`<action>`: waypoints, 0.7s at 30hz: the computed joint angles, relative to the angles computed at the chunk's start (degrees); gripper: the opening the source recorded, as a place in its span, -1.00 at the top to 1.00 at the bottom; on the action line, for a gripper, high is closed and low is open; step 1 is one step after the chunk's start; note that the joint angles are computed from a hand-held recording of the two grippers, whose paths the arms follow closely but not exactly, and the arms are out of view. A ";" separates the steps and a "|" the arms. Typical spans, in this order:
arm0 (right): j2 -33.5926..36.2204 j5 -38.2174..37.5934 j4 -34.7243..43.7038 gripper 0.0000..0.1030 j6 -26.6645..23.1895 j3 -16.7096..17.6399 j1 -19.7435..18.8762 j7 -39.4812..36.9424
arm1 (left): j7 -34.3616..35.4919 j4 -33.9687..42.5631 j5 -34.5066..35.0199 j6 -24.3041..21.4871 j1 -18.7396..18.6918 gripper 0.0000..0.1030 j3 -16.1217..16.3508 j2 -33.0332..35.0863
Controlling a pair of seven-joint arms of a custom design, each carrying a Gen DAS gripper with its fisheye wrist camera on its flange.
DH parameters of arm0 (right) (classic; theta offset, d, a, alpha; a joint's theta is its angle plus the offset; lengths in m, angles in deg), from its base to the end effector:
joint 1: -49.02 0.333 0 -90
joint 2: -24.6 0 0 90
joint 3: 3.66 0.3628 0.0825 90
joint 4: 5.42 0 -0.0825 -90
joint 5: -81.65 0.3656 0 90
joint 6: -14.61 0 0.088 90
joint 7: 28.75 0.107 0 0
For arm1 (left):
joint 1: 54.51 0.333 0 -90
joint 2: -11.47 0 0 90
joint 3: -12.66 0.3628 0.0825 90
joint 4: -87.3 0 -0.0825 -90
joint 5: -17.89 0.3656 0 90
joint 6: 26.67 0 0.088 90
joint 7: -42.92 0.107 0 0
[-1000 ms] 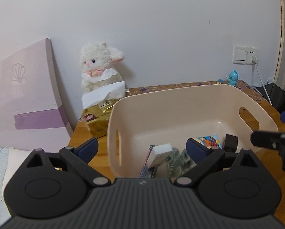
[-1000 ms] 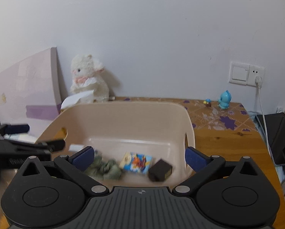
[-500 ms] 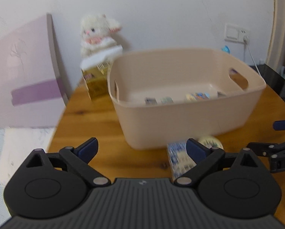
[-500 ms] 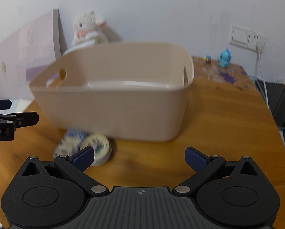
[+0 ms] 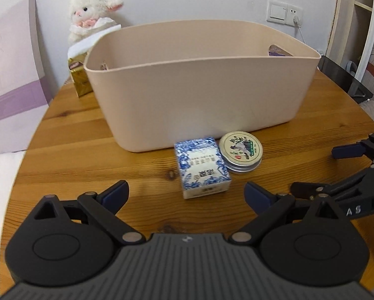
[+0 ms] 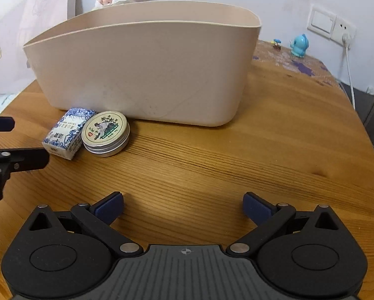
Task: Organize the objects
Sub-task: 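Grasp the blue-and-white patterned box with left tool while right tool grasps the round tin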
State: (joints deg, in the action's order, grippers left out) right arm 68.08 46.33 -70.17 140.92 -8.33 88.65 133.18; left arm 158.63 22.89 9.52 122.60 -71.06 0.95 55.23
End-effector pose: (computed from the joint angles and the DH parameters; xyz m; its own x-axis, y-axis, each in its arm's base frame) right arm 0.6545 0.4624 0.4373 -0.3151 -0.9490 0.0048 -0.7429 0.2435 -0.6235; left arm 0.7520 -0.3243 0.4860 -0.6626 -0.7485 -0.0254 -0.5304 0.4929 -0.6897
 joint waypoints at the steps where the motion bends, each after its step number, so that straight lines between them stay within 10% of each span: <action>1: 0.02 -0.21 -0.07 -1.00 0.21 -0.12 0.07 0.12 | -0.57 0.39 0.20 -0.16 -0.43 -0.93 0.30 0.36; 11: 4.36 -0.80 6.36 -1.00 -0.16 -1.23 0.43 -0.55 | -9.89 3.51 6.74 2.70 -4.03 -0.92 6.06 4.01; 21: 15.17 3.15 24.69 -1.00 -3.50 -3.19 0.16 -7.15 | -8.44 8.36 5.92 2.51 -1.28 -0.93 3.76 7.45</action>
State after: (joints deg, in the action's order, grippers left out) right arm 83.25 49.49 -45.48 137.42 -11.51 88.81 126.03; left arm 150.19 31.25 15.44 125.10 -72.33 4.71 62.68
